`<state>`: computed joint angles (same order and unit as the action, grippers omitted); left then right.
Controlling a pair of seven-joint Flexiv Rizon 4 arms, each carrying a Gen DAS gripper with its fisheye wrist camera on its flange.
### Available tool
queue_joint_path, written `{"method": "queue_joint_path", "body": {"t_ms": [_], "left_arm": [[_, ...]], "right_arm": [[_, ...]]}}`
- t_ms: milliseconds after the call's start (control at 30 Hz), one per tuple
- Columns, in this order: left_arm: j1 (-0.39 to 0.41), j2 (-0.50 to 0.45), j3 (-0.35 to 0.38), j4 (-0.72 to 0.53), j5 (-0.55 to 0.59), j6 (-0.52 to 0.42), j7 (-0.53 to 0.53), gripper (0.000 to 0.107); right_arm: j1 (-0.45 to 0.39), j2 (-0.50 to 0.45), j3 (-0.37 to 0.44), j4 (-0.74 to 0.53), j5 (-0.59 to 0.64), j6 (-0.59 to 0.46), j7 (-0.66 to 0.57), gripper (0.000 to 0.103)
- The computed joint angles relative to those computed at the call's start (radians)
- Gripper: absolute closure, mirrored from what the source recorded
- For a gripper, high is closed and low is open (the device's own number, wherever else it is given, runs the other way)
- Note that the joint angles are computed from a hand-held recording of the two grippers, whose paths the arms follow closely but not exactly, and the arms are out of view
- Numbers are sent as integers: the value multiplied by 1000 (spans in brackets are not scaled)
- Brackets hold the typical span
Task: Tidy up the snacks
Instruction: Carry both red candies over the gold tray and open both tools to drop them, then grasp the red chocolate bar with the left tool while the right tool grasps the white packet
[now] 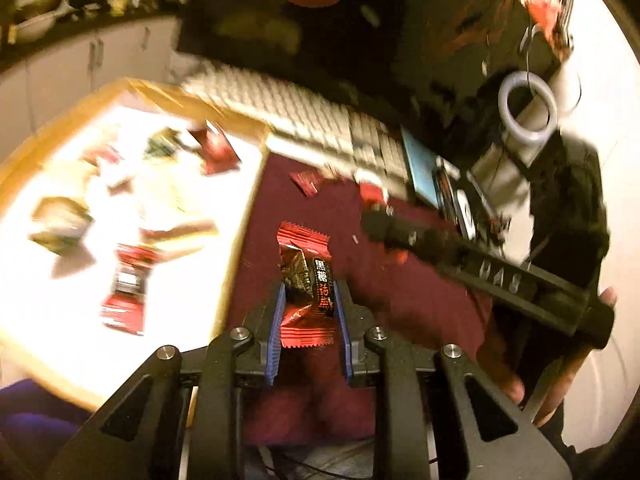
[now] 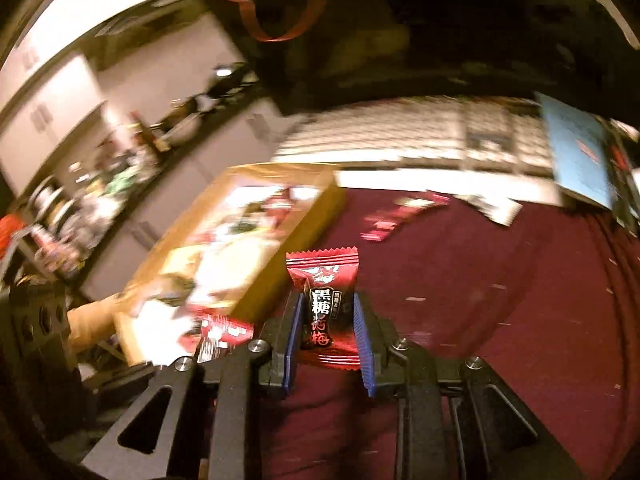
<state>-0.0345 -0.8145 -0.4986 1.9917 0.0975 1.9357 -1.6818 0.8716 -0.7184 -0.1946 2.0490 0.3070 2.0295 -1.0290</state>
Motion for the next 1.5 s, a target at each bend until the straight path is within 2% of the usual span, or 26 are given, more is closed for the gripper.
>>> {"method": "queue_joint_path", "body": {"t_ms": [133, 200, 267, 400, 533, 567, 667, 733, 800, 900, 1000, 1033, 1100, 1200, 1333, 1433, 1500], "left_arm": [[54, 72, 38, 87, -9, 72, -69, 87], [24, 112, 119, 115, -47, 91, -100, 87], [16, 130, 171, 133, -71, 97, -126, 87], [32, 129, 213, 136, -91, 87, -166, 87], [27, 107, 235, 117, -112, 53, -174, 87], [41, 96, 225, 105, -111, 32, -173, 87], [44, 78, 223, 83, -126, -8, -167, 86], [40, 77, 232, 75, -138, -38, -155, 86], [15, 76, 257, 63, -147, -50, -130, 86], [-27, 88, 290, 54, -173, -92, -94, 84], [-72, 104, 327, 57, -203, -112, -71, 76], [-102, 111, 355, 60, -223, -109, -75, 67], [-175, 123, 419, 69, -259, -79, -83, 57], [-229, 141, 446, 87, -274, -8, -75, 56], [-238, 156, 398, 87, -233, 50, -25, 33], [-163, 144, 275, 55, -149, 21, 8, 33], [-136, 128, 219, 25, -127, -16, 21, 33]], "right_arm": [[-71, -12, 109, -65, -117, -10, -19, 78], [-128, -39, 179, -118, -197, -40, -13, 78], [-154, -64, 217, -160, -256, -72, -2, 78], [-234, -129, 320, -270, -404, -173, 23, 78], [-278, -183, 386, -361, -512, -276, 33, 78], [-275, -194, 386, -379, -532, -298, 40, 78], [-196, -207, 290, -411, -535, -363, 78, 78], [-195, -222, 290, -421, -552, -368, 77, 78], [-163, -220, 249, -408, -552, -334, 83, 76], [-177, -217, 267, -391, -554, -296, 79, 68], [-163, -197, 246, -339, -523, -201, 77, 58], [-174, -190, 256, -319, -515, -165, 70, 51], [-197, -173, 280, -267, -487, -71, 60, 44], [-248, -151, 323, -198, -459, 37, 56, 44], [-303, -109, 341, -88, -391, 150, 79, 40], [-319, -76, 316, -19, -328, 191, 84, 38], [-347, -55, 307, 18, -310, 198, 87, 38]]}}
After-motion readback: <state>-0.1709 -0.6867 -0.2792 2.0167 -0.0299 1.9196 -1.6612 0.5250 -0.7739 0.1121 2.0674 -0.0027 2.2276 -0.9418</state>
